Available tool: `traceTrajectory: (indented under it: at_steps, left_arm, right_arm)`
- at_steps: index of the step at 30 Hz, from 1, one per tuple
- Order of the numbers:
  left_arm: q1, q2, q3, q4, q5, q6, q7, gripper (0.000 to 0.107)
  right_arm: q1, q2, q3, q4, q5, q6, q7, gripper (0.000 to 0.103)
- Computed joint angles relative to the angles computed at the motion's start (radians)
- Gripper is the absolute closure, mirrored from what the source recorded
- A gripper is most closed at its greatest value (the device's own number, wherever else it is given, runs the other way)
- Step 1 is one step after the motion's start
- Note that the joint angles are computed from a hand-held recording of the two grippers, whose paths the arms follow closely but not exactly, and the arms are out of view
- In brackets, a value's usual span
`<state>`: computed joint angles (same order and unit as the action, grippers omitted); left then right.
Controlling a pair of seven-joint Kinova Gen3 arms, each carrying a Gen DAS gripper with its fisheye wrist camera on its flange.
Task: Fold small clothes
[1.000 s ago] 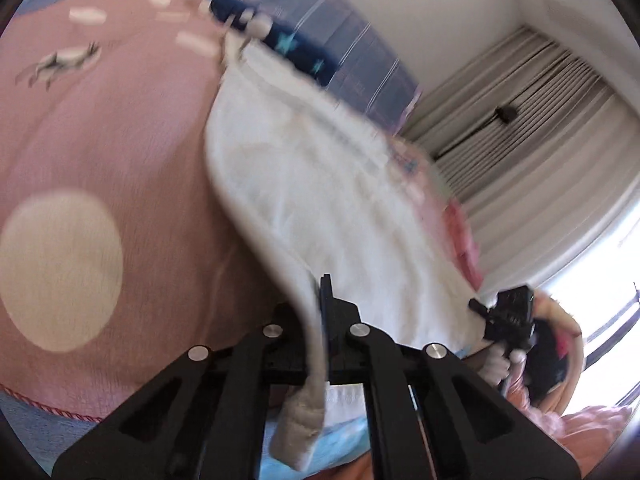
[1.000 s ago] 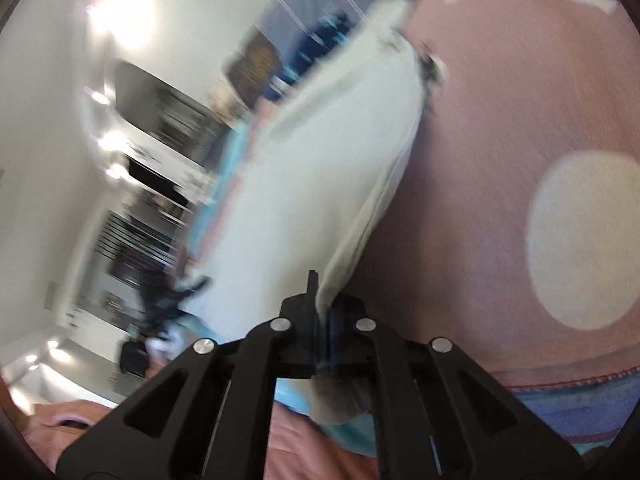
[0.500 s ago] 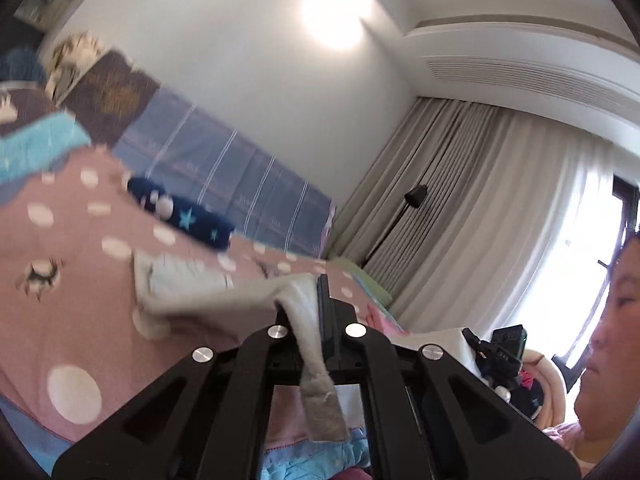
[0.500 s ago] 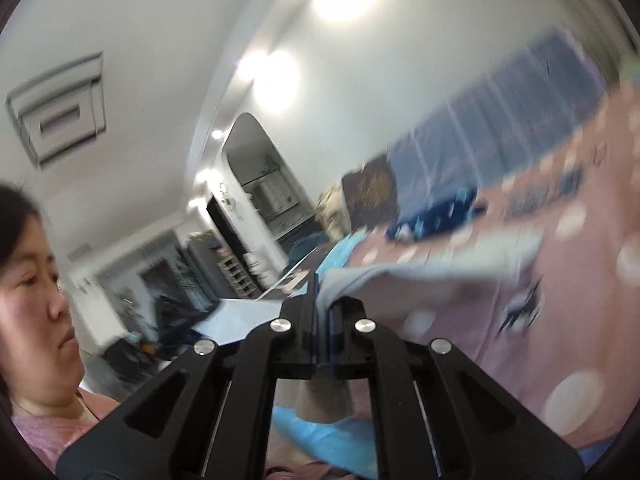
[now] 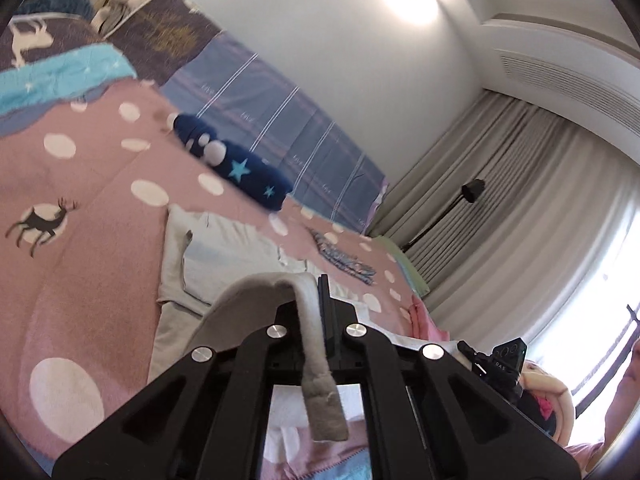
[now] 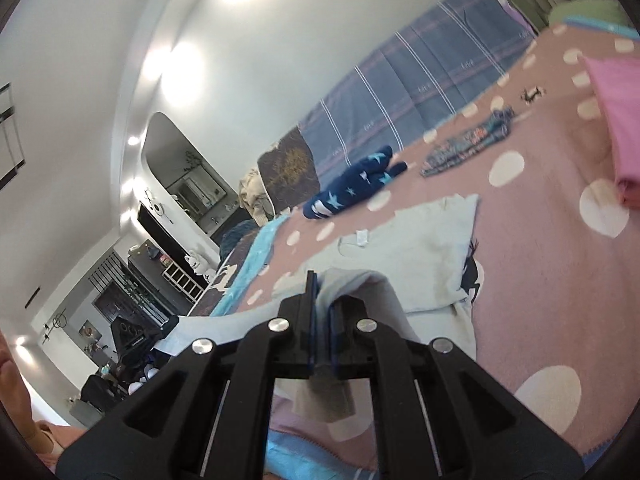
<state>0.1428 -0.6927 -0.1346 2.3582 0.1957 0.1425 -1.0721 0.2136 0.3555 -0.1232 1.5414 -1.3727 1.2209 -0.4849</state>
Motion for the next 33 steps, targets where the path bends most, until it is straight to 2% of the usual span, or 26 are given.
traceTrajectory:
  at_steps: [3, 7, 11, 13, 15, 17, 19, 22, 25, 26, 28, 30, 32, 33]
  left_arm:
    - [0.049, 0.069, -0.068, -0.025, 0.073, -0.008, -0.095, 0.107]
    - [0.049, 0.145, -0.107, -0.077, 0.206, 0.002, -0.257, 0.107]
    - [0.030, 0.219, -0.129, -0.142, 0.332, 0.008, -0.420, 0.107]
    - [0.015, 0.271, -0.143, -0.189, 0.376, 0.019, -0.499, 0.107]
    - [-0.015, 0.331, -0.153, -0.245, 0.431, 0.044, -0.581, 0.107]
    - [-0.060, 0.402, -0.155, -0.302, 0.507, 0.094, -0.662, 0.107]
    - [-0.091, 0.494, -0.174, -0.368, 0.560, 0.158, -0.730, 0.106]
    - [-0.109, 0.633, -0.204, -0.413, 0.571, 0.181, -0.740, 0.106]
    - [-0.129, 0.772, -0.258, -0.444, 0.654, 0.266, -0.778, 0.106]
    - [-0.124, 0.803, -0.290, -0.455, 0.695, 0.306, -0.786, 0.107]
    - [-0.094, 0.811, -0.376, -0.452, 0.776, 0.375, -0.835, 0.106]
    - [-0.019, 0.798, -0.468, -0.437, 0.842, 0.383, -0.906, 0.105]
    - [0.070, 0.799, -0.561, -0.435, 0.853, 0.383, -0.938, 0.104]
    - [0.116, 0.800, -0.606, -0.436, 0.844, 0.384, -0.940, 0.102]
  right_arm:
    - [-0.018, 0.021, 0.003, -0.023, 0.026, -0.022, -0.026, 0.098]
    - [-0.038, 0.075, -0.022, -0.109, 0.055, -0.054, -0.086, 0.098]
    - [-0.040, 0.141, -0.093, -0.220, 0.110, -0.119, -0.156, 0.098]
    - [-0.015, 0.165, -0.169, -0.271, 0.168, -0.174, -0.205, 0.098]
    - [-0.023, 0.194, -0.204, -0.341, 0.235, -0.207, -0.271, 0.098]
    - [-0.086, 0.231, -0.166, -0.433, 0.298, -0.224, -0.352, 0.098]
    - [-0.172, 0.270, -0.073, -0.526, 0.336, -0.213, -0.434, 0.098]
    - [-0.302, 0.353, 0.064, -0.665, 0.416, -0.212, -0.556, 0.097]
    - [-0.389, 0.462, 0.184, -0.804, 0.459, -0.157, -0.678, 0.094]
    - [-0.396, 0.500, 0.194, -0.850, 0.484, -0.135, -0.718, 0.094]
    - [-0.381, 0.551, 0.156, -0.937, 0.545, -0.084, -0.796, 0.095]
    - [-0.346, 0.569, 0.064, -0.964, 0.616, -0.075, -0.821, 0.096]
    - [-0.326, 0.571, -0.012, -0.973, 0.690, -0.084, -0.832, 0.096]
    - [-0.325, 0.565, -0.024, -0.970, 0.708, -0.085, -0.830, 0.095]
